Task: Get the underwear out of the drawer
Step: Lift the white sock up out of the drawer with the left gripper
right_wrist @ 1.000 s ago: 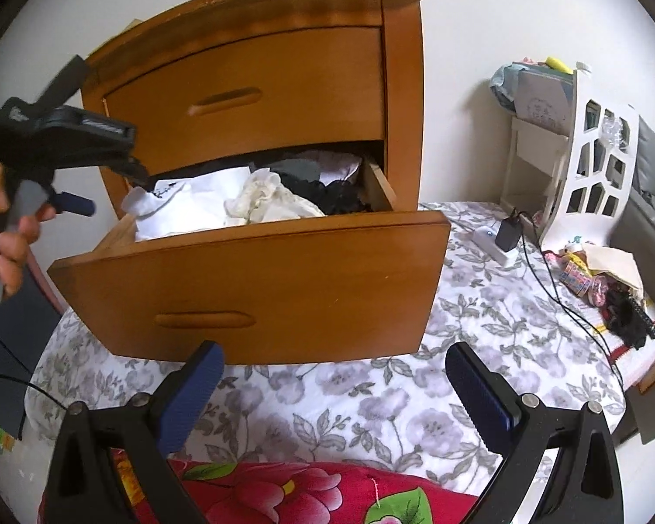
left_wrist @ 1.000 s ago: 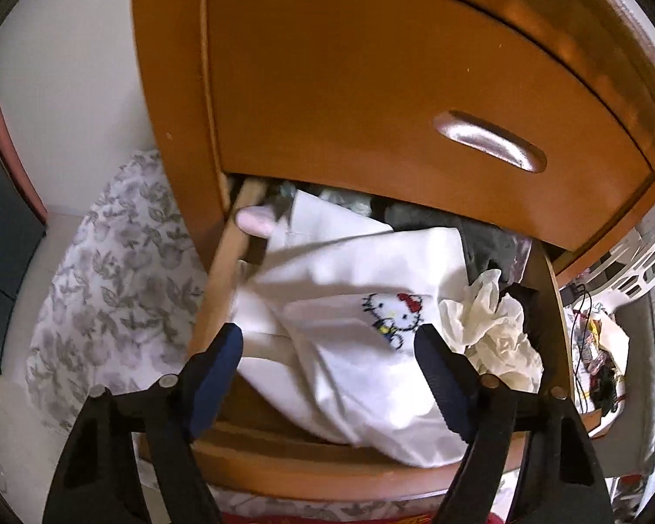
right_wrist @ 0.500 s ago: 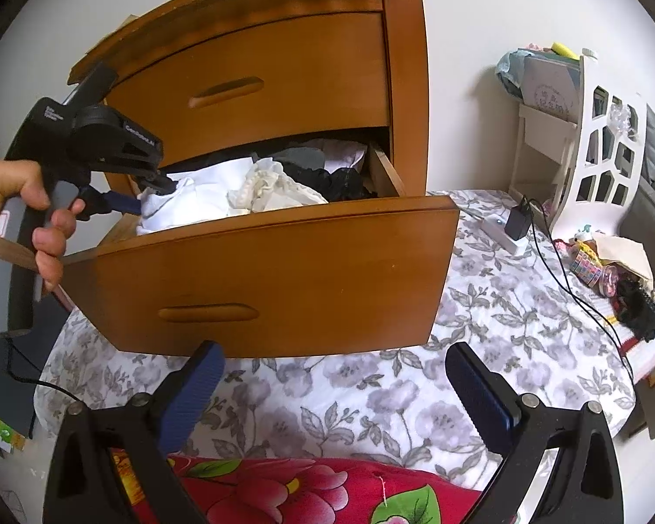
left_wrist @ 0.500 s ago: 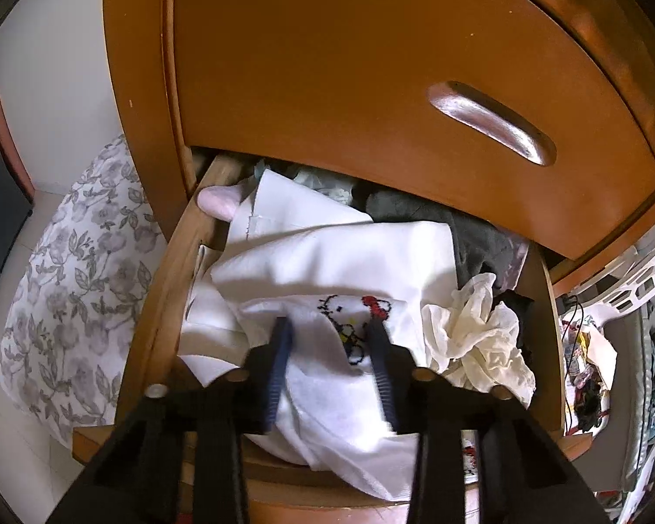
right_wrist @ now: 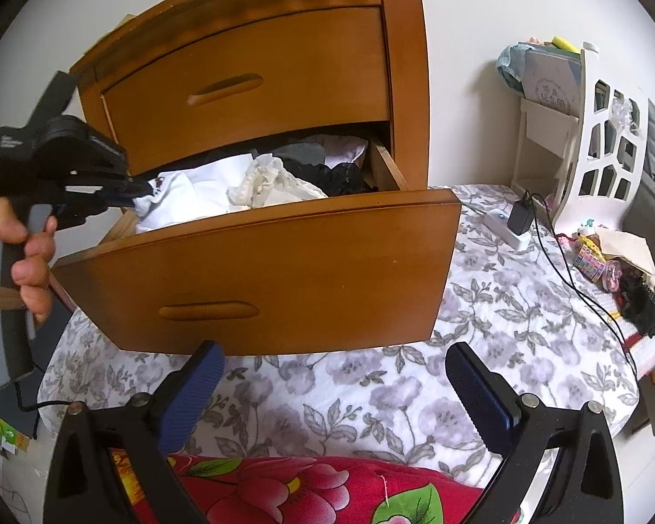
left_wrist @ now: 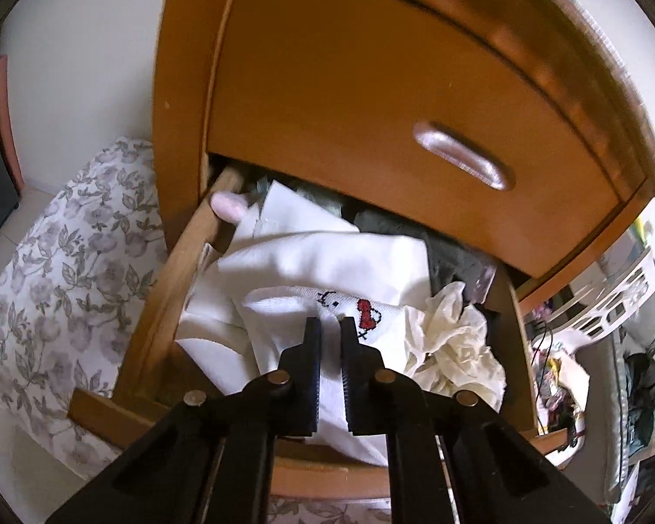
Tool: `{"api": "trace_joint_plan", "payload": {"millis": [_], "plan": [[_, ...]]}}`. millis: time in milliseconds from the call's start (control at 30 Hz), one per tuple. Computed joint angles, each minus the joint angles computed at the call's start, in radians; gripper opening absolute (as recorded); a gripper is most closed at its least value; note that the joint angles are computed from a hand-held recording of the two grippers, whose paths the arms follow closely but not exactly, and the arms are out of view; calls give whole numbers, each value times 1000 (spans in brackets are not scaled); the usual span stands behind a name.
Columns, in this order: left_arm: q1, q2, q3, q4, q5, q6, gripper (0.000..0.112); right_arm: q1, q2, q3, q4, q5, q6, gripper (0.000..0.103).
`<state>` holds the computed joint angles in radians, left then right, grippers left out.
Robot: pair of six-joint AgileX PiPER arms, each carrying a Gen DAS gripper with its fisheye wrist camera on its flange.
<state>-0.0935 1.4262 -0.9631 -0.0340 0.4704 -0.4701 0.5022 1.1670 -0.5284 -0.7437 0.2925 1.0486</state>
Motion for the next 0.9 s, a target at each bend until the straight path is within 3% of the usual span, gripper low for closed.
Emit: {"api": "trace_joint_plan", "payload": {"millis": [233,400,500,700,800,900], "plan": [[-70,-185,120,200,-86,-202,8,-12,7,-2,42,-12,-43,103],[-125,-311,149,389,-78,-376,8,-12,8,-2,49,-11,-47,103],[-139,-376,146,422,-72,-398,8,-12,8,-2,49,-11,-47,103],[-233,-512,118,586,20,-538,8,-12,8,-2,48,-13,-47,103],[-342,-581,89,723,121,-643,8,-12,8,-2,48,-13,-47,103],[-498,-634,52,856,273,-745,8,-12,9,-2,45,-13,-43,103]]}}
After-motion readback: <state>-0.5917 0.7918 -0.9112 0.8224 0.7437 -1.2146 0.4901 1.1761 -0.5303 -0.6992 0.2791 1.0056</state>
